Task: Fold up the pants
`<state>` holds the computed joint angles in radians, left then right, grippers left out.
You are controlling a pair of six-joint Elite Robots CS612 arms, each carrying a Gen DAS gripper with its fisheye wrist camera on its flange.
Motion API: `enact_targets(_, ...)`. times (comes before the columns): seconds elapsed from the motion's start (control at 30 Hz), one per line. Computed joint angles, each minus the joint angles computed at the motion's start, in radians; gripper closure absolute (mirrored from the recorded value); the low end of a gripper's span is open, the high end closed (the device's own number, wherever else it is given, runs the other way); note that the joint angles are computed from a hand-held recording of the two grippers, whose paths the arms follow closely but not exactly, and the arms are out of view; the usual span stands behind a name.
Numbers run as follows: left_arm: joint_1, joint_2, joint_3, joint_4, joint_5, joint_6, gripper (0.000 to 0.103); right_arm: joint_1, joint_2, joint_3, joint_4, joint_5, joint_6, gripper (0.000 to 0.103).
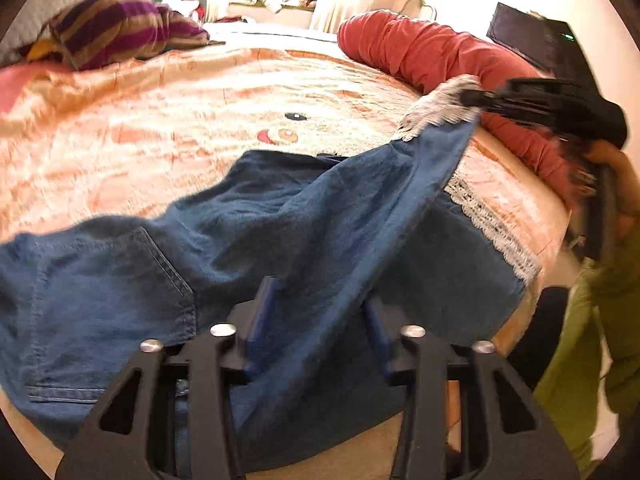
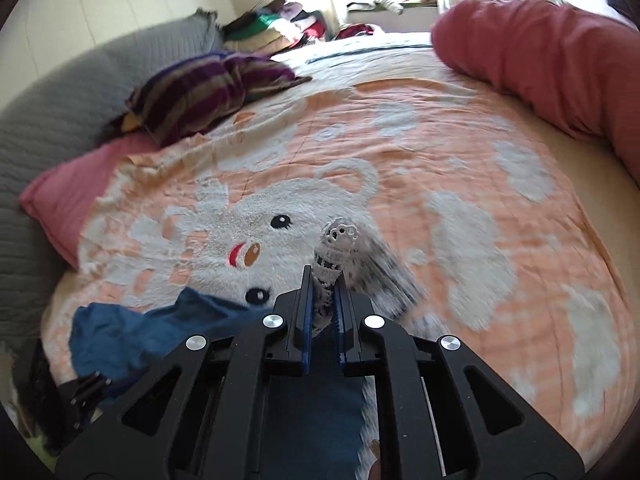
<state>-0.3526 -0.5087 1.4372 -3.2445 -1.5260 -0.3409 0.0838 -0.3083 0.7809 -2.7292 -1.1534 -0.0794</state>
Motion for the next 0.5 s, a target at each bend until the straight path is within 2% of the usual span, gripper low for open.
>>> enact_targets(0.03,-0.002,-0.006,0.006,0.002,0.01,0.02,0.1,-0.006,-0.013,0.031,-0.014,0.011,0.011,0.099)
enact_targets(0.23,-0.014,-0.009,0.014,-0.006,0.031,0.056,0.101,-0.044,-0.097,0.244,-0.087,0.066,0.089,0.099)
enact_targets(0.5,-0.028,-0.022,0.047,-0.006,0.052,0.104,0.101,-0.058,-0.147,0.395,-0.087,0.042,0.163,0.099)
